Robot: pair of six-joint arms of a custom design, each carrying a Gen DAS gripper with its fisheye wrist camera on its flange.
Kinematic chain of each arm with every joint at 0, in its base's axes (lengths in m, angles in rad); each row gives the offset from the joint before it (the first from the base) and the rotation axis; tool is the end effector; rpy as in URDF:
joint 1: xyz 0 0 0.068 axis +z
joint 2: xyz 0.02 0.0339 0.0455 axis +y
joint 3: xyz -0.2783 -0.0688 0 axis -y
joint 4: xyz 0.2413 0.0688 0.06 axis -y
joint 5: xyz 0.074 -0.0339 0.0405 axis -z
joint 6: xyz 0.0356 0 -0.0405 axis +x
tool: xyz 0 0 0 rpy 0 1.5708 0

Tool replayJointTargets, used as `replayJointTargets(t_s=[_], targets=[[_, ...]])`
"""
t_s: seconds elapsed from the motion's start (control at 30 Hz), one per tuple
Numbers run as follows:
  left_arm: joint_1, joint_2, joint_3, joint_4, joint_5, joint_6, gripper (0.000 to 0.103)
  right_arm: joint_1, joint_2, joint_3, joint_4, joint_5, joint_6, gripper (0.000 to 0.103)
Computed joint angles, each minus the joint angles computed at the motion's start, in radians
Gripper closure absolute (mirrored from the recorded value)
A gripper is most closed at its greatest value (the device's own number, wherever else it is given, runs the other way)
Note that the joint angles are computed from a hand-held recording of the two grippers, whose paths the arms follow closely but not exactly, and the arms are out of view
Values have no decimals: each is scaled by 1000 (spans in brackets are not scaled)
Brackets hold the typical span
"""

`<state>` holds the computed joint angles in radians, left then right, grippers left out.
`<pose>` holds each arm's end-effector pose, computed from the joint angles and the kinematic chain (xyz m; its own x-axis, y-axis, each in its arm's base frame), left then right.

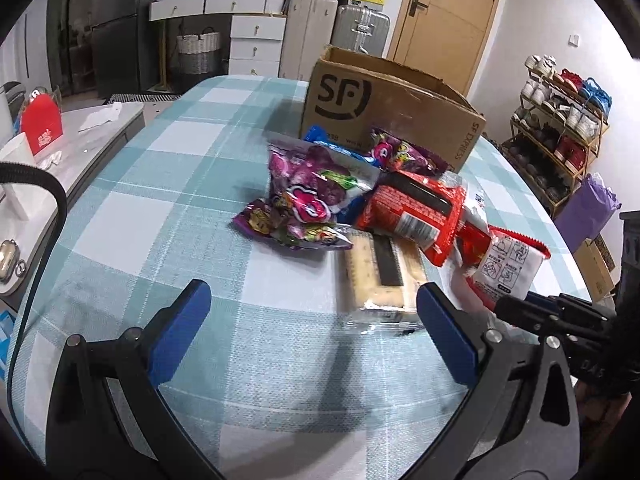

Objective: Organize snacks
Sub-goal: 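Grasp the white-red packet with the right gripper while the left gripper grasps the cracker pack, then lift both packets over the box and open both grippers inside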

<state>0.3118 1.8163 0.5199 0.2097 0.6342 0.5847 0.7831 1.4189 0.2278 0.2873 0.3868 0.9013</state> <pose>0.2526 0.0592 0.0766 -0.6940 0.2435 -0.6776 0.4778 0.8597 -0.1804 0.1436 0.1240 0.1027 -0.7282 0.2998 -0.6163 0.1338 0.9441 0.3012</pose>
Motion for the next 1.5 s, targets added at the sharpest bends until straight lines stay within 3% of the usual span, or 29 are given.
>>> replayJointTargets(t_s=[0.2,0.4,0.67,0.77,0.8,0.97,1.3,1.5], targets=[[-65,5,15,-35,-31,-8,0,18,-84,-62,17,11,17,81],[-154,42,81,-121,-72,-16,0,54,-200,-102,-51,38,36,82],[-266,94,131,-113,-165,-89,1,134,-349,-124,-197,87,98,82],[-296,92,129,-101,-209,-95,10,147,-374,-137,-200,88,115,82],[-306,86,123,-92,-227,-91,19,147,-372,-140,-194,87,116,82],[-311,64,111,-108,-217,-30,48,137,-346,-137,-174,76,103,82],[-245,70,144,-207,-150,37,48,56,-204,-71,-115,19,22,79],[-202,62,140,-253,-115,82,48,-37,-116,-46,-44,-61,-14,72]])
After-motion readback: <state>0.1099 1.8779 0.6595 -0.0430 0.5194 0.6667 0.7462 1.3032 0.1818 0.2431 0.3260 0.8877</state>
